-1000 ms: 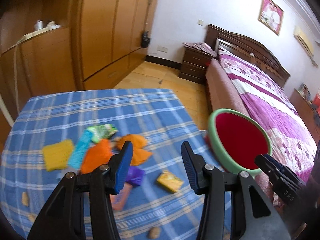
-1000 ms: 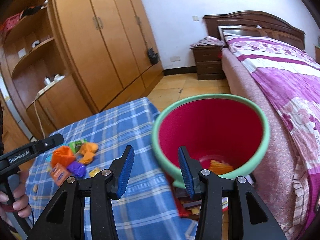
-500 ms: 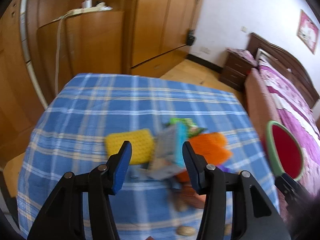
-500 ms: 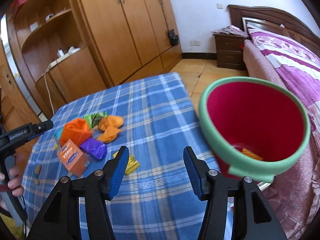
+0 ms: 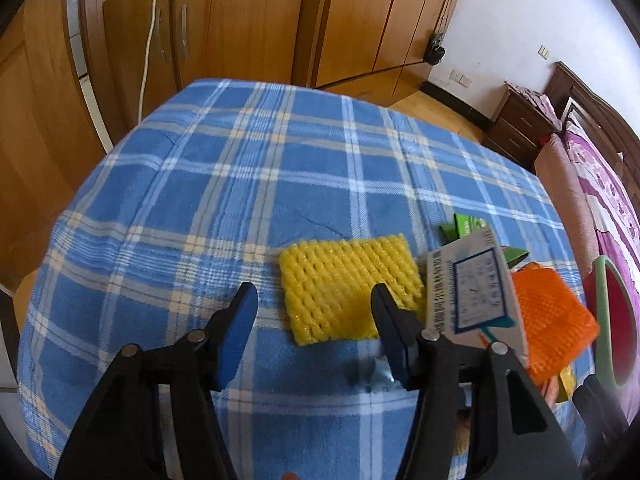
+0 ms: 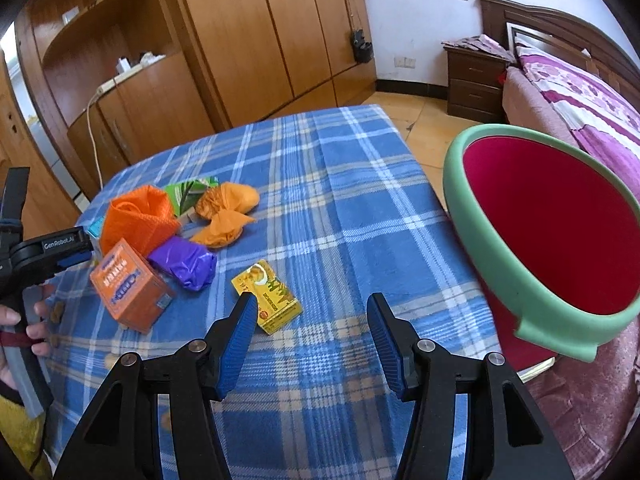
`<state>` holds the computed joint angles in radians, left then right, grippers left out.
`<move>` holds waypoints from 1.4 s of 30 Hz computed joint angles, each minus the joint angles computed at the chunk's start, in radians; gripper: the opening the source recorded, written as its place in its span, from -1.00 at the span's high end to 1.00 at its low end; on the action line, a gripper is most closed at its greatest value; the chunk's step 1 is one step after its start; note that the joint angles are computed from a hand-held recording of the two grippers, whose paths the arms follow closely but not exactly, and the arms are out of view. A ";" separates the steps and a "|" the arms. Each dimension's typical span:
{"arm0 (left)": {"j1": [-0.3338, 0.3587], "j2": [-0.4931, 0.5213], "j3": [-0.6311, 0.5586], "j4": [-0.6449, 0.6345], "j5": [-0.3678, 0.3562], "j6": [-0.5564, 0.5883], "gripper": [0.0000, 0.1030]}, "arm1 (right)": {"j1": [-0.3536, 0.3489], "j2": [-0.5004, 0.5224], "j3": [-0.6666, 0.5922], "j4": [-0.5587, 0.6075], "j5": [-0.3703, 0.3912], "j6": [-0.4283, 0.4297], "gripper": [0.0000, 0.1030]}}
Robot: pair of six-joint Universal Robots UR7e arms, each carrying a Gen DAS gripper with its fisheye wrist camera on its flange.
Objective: Collect trash
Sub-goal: 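Move both open tools back over the table, then grasp a yellow foam net with the left tool while the right tool grasps the yellow medicine box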
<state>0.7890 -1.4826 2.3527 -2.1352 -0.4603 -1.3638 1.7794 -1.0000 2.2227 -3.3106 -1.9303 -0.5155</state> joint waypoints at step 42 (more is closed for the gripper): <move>-0.236 0.017 0.087 -0.402 0.063 0.240 0.69 | 0.006 -0.062 0.068 -0.020 0.126 -0.036 0.37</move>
<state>0.5527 -1.4658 2.4393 -2.5373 -0.3973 -1.1236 1.7849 -1.0617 2.2907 -3.3305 -1.8046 -0.5513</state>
